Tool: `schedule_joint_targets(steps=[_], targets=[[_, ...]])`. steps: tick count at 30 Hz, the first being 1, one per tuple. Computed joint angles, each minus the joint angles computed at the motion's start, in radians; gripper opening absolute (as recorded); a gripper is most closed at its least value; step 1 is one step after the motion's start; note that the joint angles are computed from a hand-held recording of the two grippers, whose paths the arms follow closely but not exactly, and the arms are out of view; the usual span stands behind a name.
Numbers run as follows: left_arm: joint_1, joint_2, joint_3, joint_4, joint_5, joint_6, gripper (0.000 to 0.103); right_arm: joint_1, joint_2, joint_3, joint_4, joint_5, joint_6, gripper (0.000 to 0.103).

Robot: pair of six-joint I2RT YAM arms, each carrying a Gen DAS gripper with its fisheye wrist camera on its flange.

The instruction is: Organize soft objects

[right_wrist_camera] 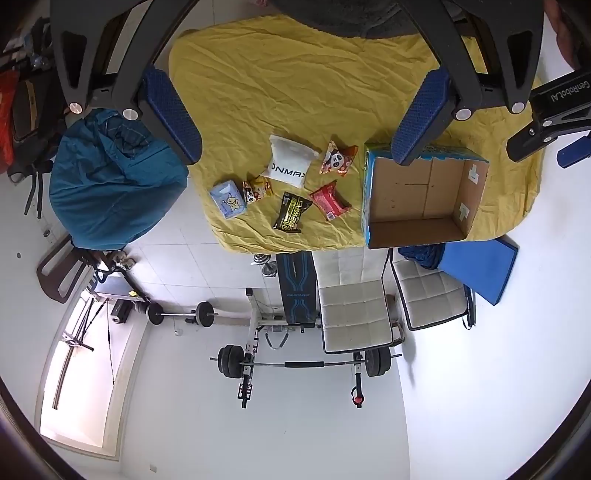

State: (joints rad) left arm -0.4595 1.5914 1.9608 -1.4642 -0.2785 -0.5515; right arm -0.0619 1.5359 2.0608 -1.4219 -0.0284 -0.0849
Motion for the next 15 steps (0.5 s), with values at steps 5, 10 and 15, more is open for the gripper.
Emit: schedule_joint_targets(steps=[5,10,15], targets=[[0.000,-0.003,-0.004,0.005,-0.009,-0.007,0.103,0.010,-0.004,-0.012,0.010,0.005,0.008,0.103],[0.004,-0.003,-0.004,0.005,-0.008,-0.004,0.103,0.021,0.014,0.013,-0.002,0.015,0.011,0.103],[0.019,-0.005,-0.005,0.008,-0.004,0.004,0.103,0.023,0.011,0.005,0.006,0.021,0.010,0.103]])
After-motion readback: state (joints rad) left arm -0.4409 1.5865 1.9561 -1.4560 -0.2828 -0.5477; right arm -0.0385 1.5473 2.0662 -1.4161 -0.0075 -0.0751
